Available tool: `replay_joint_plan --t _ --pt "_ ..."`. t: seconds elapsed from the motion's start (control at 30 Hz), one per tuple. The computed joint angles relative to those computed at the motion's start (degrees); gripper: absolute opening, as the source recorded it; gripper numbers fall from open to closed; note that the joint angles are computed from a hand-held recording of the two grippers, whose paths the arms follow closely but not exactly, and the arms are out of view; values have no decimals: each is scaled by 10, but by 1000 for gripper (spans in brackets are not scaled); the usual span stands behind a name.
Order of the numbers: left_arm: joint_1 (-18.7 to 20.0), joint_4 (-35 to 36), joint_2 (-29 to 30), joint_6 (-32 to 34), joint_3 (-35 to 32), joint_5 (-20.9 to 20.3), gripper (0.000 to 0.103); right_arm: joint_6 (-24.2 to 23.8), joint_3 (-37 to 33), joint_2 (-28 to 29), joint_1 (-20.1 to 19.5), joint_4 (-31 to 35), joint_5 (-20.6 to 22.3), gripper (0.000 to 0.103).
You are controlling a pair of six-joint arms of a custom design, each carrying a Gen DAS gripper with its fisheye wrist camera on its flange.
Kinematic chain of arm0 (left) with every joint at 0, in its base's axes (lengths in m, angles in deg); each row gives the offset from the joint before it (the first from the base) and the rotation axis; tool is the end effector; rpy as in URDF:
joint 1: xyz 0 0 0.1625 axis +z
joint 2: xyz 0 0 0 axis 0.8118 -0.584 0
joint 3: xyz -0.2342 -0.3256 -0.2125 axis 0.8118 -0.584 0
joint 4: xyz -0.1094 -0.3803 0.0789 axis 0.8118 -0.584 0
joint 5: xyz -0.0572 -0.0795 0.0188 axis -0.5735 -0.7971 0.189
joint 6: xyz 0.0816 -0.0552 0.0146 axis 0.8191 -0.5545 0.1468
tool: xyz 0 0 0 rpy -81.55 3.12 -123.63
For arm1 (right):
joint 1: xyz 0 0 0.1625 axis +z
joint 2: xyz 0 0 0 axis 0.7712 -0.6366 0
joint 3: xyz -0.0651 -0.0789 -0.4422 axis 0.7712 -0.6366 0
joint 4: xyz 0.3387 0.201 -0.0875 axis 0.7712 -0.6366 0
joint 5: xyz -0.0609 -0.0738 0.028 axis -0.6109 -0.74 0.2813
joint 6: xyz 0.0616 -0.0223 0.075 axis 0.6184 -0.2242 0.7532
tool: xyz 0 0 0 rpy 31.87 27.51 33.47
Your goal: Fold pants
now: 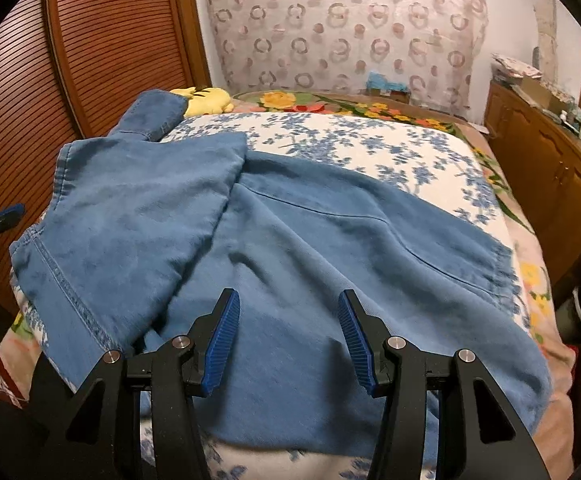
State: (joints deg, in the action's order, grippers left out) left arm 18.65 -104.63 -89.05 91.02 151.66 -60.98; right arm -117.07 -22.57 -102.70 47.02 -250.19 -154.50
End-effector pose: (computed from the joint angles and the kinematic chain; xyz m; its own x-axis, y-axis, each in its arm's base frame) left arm 0.0141 -0.6149 0.2974 -0.8223 -0.0736 -0.5643 0.4068 0.6173 -0.6734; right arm 0.2184 -0.8087 0.0774 -0.5978 -0.6175 0.5112 -0.7870 0.5735 -0.2275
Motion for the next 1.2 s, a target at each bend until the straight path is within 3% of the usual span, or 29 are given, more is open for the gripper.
replay_joint_plan --t 0.5,0.87,1.2 --pt "-23 33 62 11 -55 13 70 14 101 -72 -22 -128 -18 53" --pt "-19 69 86 -3 -68 -2 70 24 121 -94 -38 -148 -49 53" --pt "-13 78 103 -12 -72 1 72 50 100 -83 -38 -123 -70 53"
